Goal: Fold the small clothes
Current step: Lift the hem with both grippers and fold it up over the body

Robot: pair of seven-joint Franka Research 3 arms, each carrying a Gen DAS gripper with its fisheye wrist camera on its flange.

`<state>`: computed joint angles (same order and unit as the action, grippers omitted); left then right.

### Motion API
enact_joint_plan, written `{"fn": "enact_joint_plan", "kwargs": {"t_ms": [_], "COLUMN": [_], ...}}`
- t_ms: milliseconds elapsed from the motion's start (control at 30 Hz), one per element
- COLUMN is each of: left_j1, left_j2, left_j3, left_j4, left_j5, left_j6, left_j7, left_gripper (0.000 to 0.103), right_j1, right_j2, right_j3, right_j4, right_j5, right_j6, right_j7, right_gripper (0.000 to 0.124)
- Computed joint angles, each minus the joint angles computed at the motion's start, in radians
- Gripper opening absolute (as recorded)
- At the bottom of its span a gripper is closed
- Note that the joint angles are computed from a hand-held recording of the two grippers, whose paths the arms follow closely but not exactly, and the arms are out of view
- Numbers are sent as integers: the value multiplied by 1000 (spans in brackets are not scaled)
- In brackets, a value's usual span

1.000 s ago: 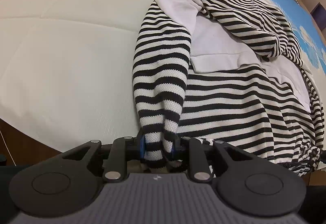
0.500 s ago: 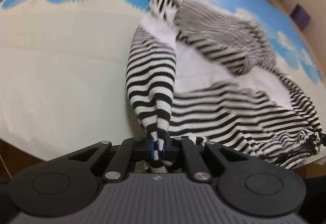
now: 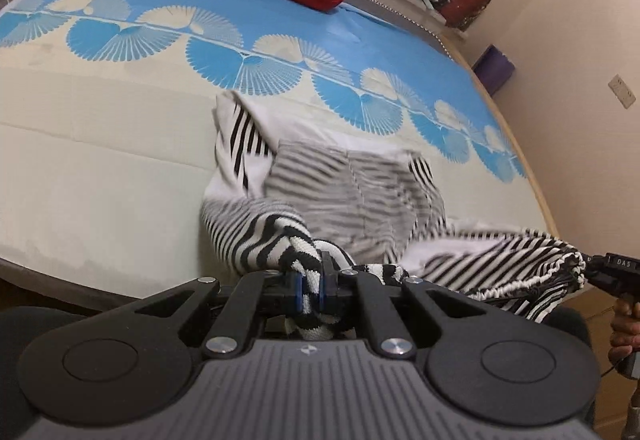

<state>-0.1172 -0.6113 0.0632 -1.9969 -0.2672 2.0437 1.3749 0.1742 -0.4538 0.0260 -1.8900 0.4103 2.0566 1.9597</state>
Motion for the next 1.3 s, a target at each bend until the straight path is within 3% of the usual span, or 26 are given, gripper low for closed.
{"fn": "enact_joint_plan", "kwargs": {"t_ms": [100, 233, 400, 500, 600, 633, 700, 733, 767, 867, 1000, 1100, 1200, 1300], "left_j1": [4, 36, 109, 158, 224, 238, 263, 269, 271, 268, 267, 250, 216, 177], "left_j2": [68, 273, 629, 785, 772, 767, 745, 729, 712, 689, 644, 610, 602, 584], "left_j3": [4, 3, -36, -57, -83, -92, -117, -126, -132, -133, -131, -129, -142, -159], "left_j4": [40, 165, 465, 605, 523, 519, 510, 497, 479, 457, 423, 388, 374, 316], "left_j5": [4, -14, -4, -26, -157, -159, -182, -185, -177, -125, -112, -80, 57, 213], "left_j6": [12, 47, 4, -41, 27, 14, 51, 88, 131, 154, 129, 118, 51, 108], "left_j7": [12, 11, 11, -56, -116, -151, -112, -70, -25, 26, 116, 224, 337, 399], "left_gripper": [7, 7, 9, 14, 18, 19, 34, 50, 60, 61, 61, 71, 75, 75], "right_j1": [4, 3, 13, 22, 53, 52, 30, 19, 15, 24, 48, 63, 76, 85], "right_j2": [42, 184, 484, 662, 703, 686, 672, 659, 659, 646, 629, 614, 594, 598], "right_j3": [-6, 2, 6, -1, -26, -25, -11, -1, 6, 20, 20, 21, 26, 30], "right_j4": [35, 101, 293, 424, 407, 365, 340, 325, 326, 318, 280, 248, 203, 191], "right_j5": [11, -11, -49, -83, -195, -200, -140, -103, -91, -127, -180, -225, -261, -267], "right_j6": [-5, 19, 70, 93, 224, 282, 287, 294, 295, 298, 297, 303, 330, 337], "right_j7": [-3, -8, -36, 23, 121, 120, 76, 31, -19, -213, -329, -411, -504, -569], "right_gripper": [10, 10, 10, 20, 34, 40, 41, 41, 41, 42, 43, 43, 52, 52]}}
